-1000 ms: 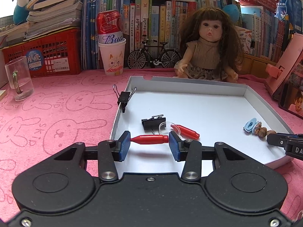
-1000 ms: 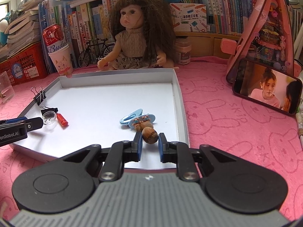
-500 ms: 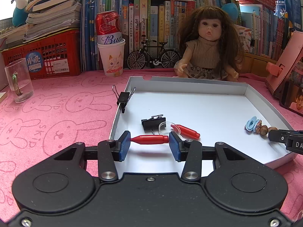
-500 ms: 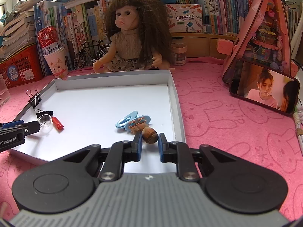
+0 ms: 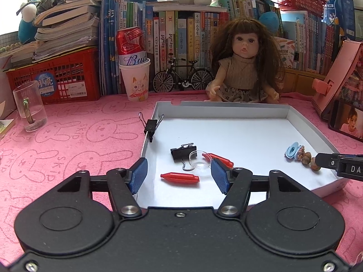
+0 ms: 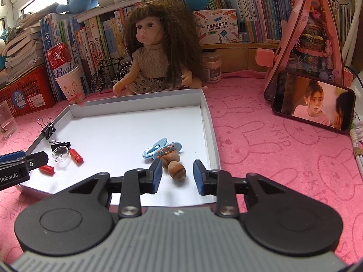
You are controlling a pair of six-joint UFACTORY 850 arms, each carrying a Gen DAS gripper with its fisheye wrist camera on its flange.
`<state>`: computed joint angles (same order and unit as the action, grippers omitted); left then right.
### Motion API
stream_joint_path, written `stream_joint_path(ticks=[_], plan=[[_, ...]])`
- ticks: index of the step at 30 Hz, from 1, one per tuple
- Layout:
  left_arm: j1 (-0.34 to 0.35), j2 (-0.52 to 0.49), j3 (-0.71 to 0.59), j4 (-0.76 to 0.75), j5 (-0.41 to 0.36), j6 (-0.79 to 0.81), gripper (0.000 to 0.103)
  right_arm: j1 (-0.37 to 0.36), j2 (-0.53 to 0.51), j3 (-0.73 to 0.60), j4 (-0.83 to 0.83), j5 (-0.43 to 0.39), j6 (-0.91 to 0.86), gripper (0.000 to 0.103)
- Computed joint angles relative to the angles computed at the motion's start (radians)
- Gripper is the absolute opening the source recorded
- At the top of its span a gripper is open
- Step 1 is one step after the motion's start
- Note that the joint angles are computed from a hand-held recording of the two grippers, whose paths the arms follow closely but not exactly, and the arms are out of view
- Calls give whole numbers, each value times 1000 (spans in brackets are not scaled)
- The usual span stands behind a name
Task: Organize rigid objects
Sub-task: 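Open the left tool dropping the red crayon while the right tool releases the nut, then withdraw both open tools from the tray toward the black discs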
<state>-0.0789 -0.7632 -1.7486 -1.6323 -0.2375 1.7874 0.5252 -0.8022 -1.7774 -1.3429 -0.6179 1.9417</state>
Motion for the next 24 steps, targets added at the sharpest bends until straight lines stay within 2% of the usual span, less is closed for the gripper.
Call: stream_joint_path(ticks=[5, 11, 24], plan=[[15, 56, 75, -92, -53, 102, 68, 15, 41, 61, -84, 9, 67, 60], [32, 114, 159, -113, -113, 138, 68, 37, 93, 142, -196, 26, 146, 65], [75, 215, 323, -52, -219, 161, 70, 82, 183, 306, -377, 63, 309, 71]])
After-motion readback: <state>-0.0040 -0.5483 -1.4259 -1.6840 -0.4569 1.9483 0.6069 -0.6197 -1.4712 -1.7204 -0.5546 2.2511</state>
